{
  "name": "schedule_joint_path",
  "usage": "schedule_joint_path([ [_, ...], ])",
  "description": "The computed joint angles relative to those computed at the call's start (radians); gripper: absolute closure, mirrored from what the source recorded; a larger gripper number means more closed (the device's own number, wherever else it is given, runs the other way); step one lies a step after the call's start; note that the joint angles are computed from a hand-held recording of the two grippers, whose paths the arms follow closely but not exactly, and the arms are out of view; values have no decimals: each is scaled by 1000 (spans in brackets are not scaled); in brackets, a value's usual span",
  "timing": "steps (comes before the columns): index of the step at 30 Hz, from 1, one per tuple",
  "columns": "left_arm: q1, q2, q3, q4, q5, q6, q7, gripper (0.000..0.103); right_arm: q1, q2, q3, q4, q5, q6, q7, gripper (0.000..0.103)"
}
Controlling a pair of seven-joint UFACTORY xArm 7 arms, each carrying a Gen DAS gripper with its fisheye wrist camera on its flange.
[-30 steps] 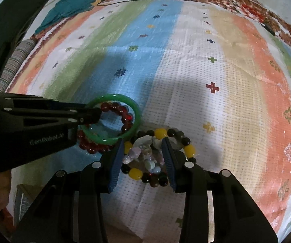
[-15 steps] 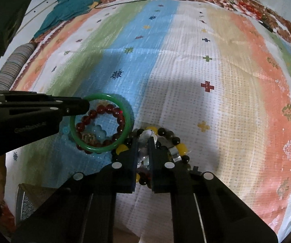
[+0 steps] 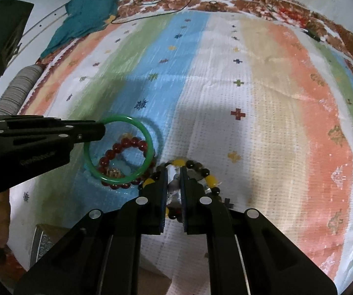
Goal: Organize jewelry
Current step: 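Close the right tool on the white-stone bead bracelet and lift it while the left tool holds the bangle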
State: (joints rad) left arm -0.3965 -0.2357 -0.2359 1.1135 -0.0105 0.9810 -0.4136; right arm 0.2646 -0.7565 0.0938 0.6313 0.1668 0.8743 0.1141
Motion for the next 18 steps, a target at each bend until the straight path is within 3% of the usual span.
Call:
schedule_joint_path([
  [18, 7, -110, -23, -47, 53, -27, -10, 95, -9, -119, 26, -24, -45, -32, 50, 92],
])
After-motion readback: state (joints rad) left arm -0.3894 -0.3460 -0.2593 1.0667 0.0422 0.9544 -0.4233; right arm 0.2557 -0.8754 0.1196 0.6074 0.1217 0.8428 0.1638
